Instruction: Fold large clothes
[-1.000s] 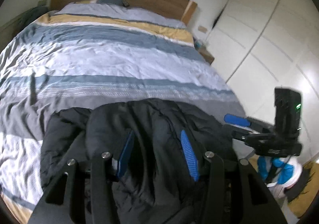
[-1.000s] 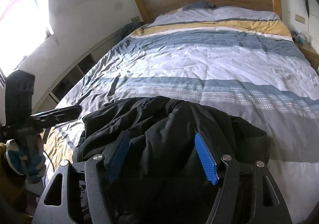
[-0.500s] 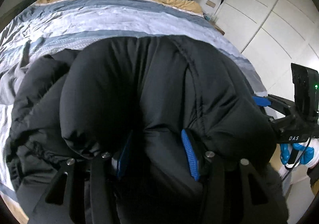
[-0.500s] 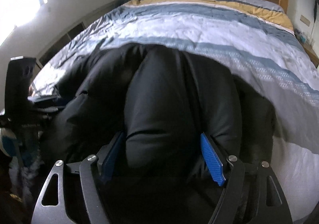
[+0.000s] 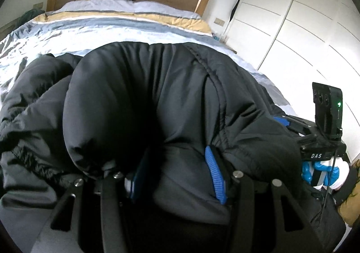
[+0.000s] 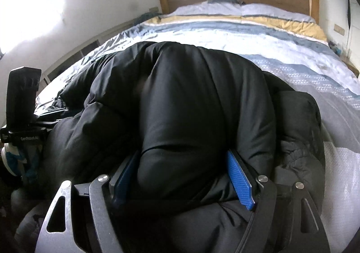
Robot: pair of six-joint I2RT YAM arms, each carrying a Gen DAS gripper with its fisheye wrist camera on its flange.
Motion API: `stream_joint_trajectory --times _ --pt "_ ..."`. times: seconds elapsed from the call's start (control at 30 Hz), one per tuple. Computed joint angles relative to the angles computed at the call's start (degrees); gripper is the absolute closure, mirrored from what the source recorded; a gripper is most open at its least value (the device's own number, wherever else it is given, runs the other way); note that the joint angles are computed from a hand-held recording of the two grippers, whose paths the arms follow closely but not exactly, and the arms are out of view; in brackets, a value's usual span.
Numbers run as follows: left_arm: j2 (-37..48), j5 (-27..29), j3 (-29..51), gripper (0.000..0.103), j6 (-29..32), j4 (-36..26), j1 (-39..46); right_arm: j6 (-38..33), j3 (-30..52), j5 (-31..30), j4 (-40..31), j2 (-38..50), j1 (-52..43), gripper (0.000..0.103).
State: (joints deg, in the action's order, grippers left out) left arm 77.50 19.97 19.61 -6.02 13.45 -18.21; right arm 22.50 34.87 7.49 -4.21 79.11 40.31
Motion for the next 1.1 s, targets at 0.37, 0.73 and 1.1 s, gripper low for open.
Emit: stream_joint_trajectory --times 0.37,0.73,1.1 --pt "-3.4 -3.57 -1.96 0.054 -0.04 0.63 -2.01 0.89 0.42 5.07 -0.19 -0.21 3.51 0.027" --pt "-9.05 -10.43 1.08 0.054 -3.53 -11.26 -6.44 7.28 2.19 8.88 -10.62 -4.48 7.99 0.027" --pt "-38.25 -19.09 4.74 0.053 -9.09 -48.98 -11.33 28.84 7.32 18.47 -36.53 -13.09 25.63 0.026"
